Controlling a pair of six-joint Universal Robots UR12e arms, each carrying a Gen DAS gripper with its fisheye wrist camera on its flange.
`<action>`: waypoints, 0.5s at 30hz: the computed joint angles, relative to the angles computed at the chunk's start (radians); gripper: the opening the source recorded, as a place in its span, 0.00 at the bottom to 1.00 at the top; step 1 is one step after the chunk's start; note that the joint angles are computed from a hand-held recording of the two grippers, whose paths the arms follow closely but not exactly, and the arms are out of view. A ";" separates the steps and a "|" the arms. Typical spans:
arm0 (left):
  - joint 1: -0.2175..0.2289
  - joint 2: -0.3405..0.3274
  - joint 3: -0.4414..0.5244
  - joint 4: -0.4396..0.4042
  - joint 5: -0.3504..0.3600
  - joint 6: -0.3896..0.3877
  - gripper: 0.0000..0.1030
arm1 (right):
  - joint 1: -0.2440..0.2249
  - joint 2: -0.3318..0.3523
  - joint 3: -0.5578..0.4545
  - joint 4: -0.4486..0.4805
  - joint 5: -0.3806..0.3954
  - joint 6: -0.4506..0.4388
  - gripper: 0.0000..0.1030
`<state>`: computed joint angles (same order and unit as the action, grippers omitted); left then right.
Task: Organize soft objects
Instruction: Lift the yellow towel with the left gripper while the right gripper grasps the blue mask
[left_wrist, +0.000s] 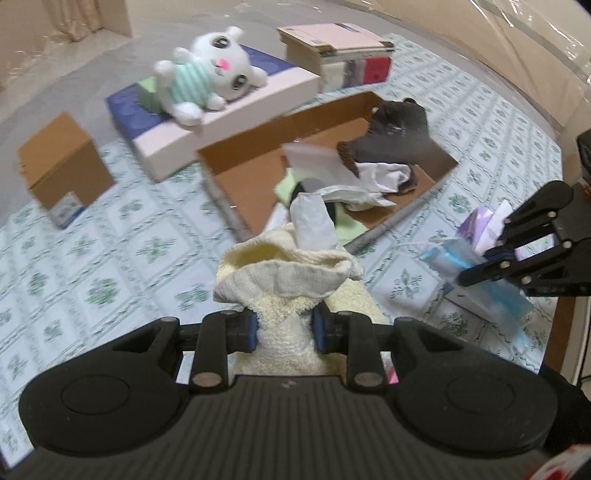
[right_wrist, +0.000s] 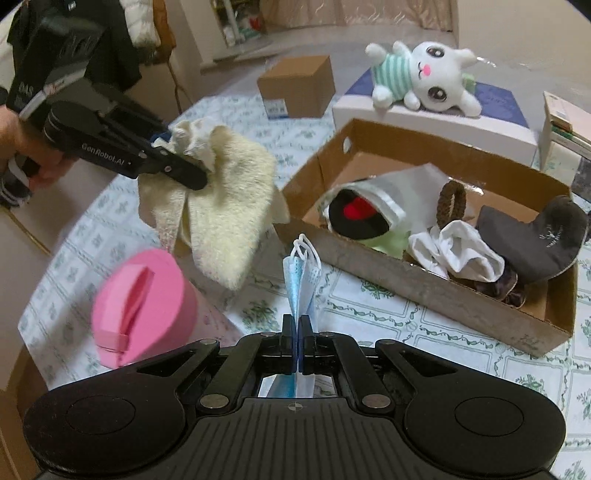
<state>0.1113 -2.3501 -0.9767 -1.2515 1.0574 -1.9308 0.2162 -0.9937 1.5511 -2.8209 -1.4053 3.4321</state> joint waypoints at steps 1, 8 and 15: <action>0.004 0.006 -0.007 0.014 0.003 -0.006 0.24 | 0.001 -0.003 0.004 -0.009 -0.001 0.005 0.01; 0.033 0.043 -0.058 0.085 0.020 -0.036 0.24 | 0.013 -0.040 0.047 -0.053 -0.025 0.045 0.01; 0.067 0.093 -0.121 0.121 0.020 -0.044 0.24 | 0.025 -0.088 0.093 -0.103 -0.064 0.074 0.01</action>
